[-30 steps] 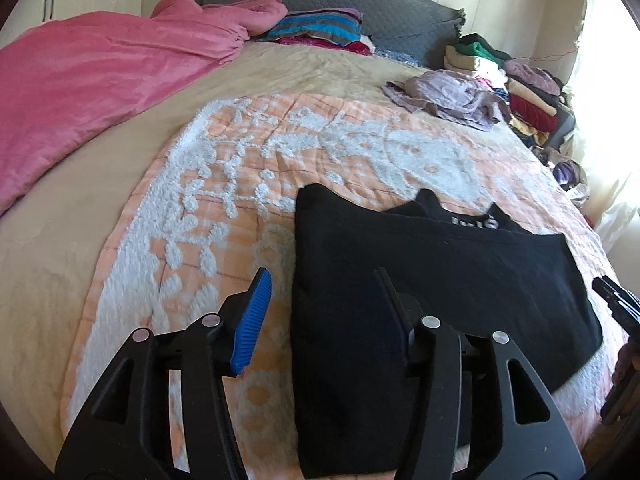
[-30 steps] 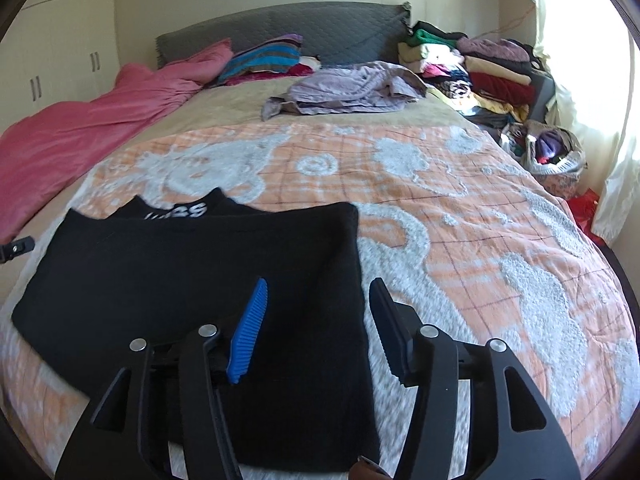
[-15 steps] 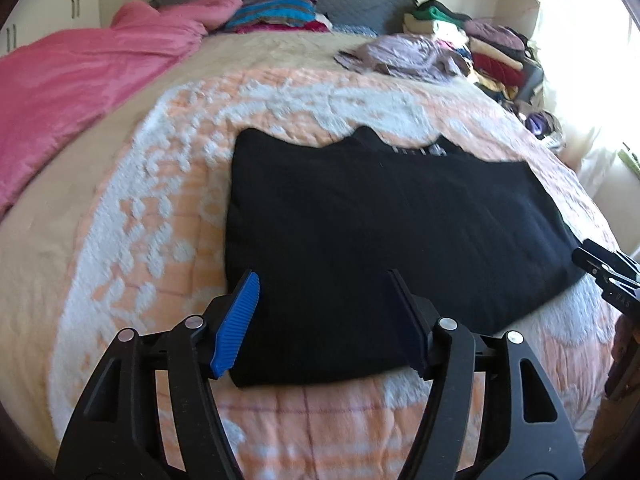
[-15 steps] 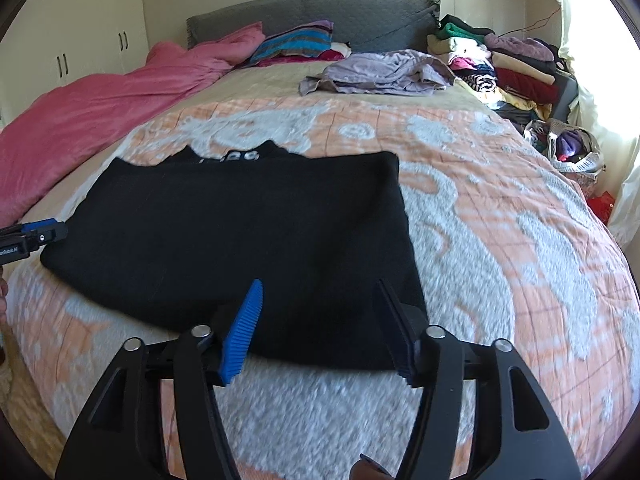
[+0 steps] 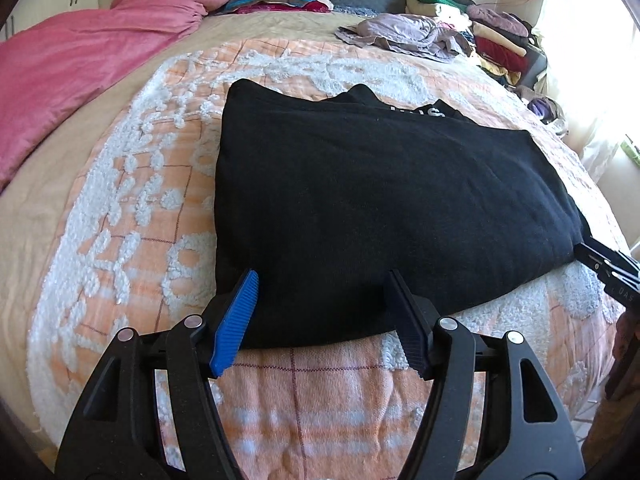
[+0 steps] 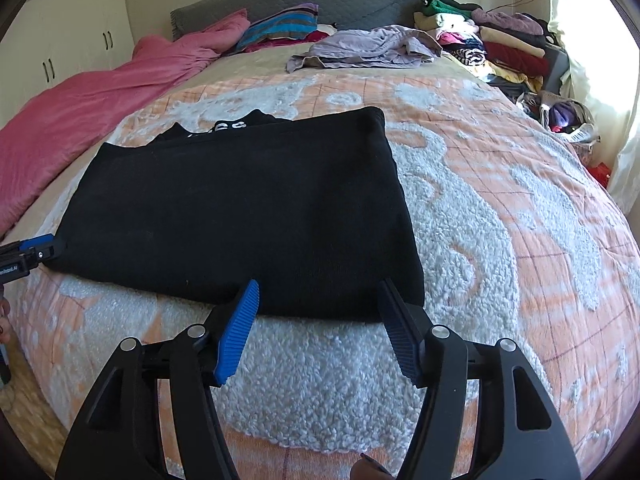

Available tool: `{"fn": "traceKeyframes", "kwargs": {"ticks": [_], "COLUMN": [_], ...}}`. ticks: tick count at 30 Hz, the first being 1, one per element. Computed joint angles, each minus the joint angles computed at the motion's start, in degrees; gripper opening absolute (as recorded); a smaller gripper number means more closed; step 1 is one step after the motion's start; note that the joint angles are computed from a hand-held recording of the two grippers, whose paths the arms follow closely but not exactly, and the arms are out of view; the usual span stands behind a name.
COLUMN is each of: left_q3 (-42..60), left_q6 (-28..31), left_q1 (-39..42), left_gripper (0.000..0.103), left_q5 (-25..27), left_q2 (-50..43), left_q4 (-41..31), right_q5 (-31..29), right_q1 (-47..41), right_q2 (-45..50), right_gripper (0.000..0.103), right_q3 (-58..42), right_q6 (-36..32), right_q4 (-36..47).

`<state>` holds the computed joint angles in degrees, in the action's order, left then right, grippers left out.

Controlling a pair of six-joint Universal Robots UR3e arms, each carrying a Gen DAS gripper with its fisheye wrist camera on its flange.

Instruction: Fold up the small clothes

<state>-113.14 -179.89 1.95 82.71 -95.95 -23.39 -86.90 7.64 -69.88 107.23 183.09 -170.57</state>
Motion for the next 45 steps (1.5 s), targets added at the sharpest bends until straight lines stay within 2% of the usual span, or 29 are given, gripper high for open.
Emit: {"fn": "traceKeyframes", "kwargs": {"ticks": [3,8,16,21,24,25,27,30,45], "left_q3": [-0.3,-1.0,-1.4,-1.8,-2.0,-2.1,-2.3,-2.4,-6.2], "left_q6": [-0.5,-0.8,-1.4,-1.8,-2.0,-2.1,-2.2,-2.2,-0.9], "left_q1": [0.2,1.2,1.0,1.2,1.2,1.4,1.5,1.8,5.0], "left_gripper": [0.057,0.066,0.07,0.08,0.081,0.086,0.092,0.093,0.093], "left_q5": [-0.5,-2.5,-2.5,-3.0,-3.0,-3.2,-3.0,-3.2,-3.0], "left_q2": [0.8,2.5,3.9,5.2,6.0,6.4,6.8,7.5,13.6], "left_q4": [-0.2,-0.9,-1.3,-1.6,-1.8,-1.9,-1.8,-2.2,-3.3], "right_q5": [0.7,1.5,2.2,1.6,0.9,0.6,0.0,-0.7,-2.5], "right_q1": [-0.4,-1.1,-2.3,-1.9,-1.3,-1.0,-0.6,0.1,5.1], "right_q2": [-1.0,-2.9,-6.3,-7.2,-7.6,-7.6,-7.8,-8.1,-7.7], "right_gripper": [0.062,0.068,0.085,0.092,0.097,0.097,0.098,0.098,0.098], "right_q3": [1.0,3.2,5.8,6.0,6.1,6.0,6.1,6.3,2.4], "right_q6": [0.4,0.7,0.7,0.3,0.3,0.4,0.3,0.0,0.8], "right_q4": [-0.3,-1.7,-3.1,-3.1,-3.2,-3.2,-3.2,-3.3,-1.6]}}
